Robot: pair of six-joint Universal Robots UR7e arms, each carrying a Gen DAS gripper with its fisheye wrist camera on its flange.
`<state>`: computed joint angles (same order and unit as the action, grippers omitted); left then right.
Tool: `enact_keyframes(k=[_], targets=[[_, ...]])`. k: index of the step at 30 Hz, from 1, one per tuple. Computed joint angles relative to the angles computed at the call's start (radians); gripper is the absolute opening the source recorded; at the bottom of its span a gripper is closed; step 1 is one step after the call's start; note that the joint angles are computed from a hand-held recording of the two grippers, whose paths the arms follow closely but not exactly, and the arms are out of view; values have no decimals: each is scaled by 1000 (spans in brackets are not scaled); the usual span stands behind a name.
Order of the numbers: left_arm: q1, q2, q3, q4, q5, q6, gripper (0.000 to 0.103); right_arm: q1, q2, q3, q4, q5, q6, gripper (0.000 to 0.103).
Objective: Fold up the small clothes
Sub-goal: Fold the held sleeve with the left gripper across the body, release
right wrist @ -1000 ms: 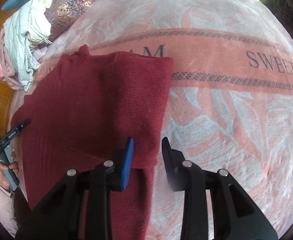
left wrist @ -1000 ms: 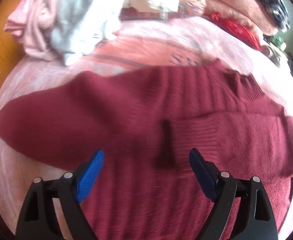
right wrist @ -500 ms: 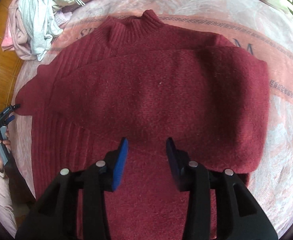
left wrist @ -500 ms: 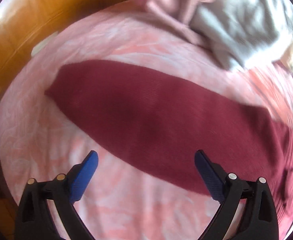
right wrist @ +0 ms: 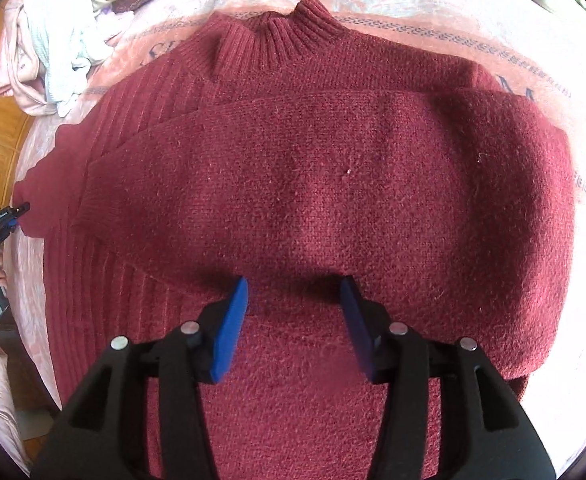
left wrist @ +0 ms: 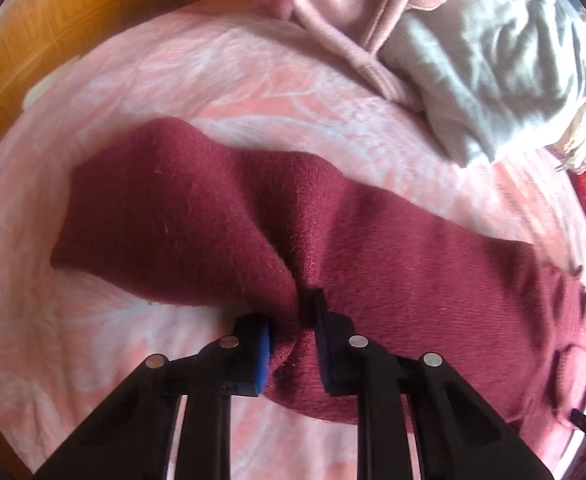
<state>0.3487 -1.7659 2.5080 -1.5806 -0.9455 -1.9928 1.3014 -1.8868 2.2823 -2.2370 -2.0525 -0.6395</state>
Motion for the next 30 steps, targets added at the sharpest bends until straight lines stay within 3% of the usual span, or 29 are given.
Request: enact_keyframes(k=[3,8,16,24,30], targets=[[-46,-15,11,-35,38,-10,18,-23,-14,-12,31,24,-1,48],[-103,45,-13,-150,88,59,18,-43,-32,-30,47,39,-4,48],[-97,394,-118,-645,128,413,18,-81,-68,-55,65,55,-45,48],[-87,742,-285,-1063,54,721,18,-133,-78,-91,82,92,-76,48],[-55,933,-397,-1205,-36,842,18,-148,-86,-99,79,99,-102,48]])
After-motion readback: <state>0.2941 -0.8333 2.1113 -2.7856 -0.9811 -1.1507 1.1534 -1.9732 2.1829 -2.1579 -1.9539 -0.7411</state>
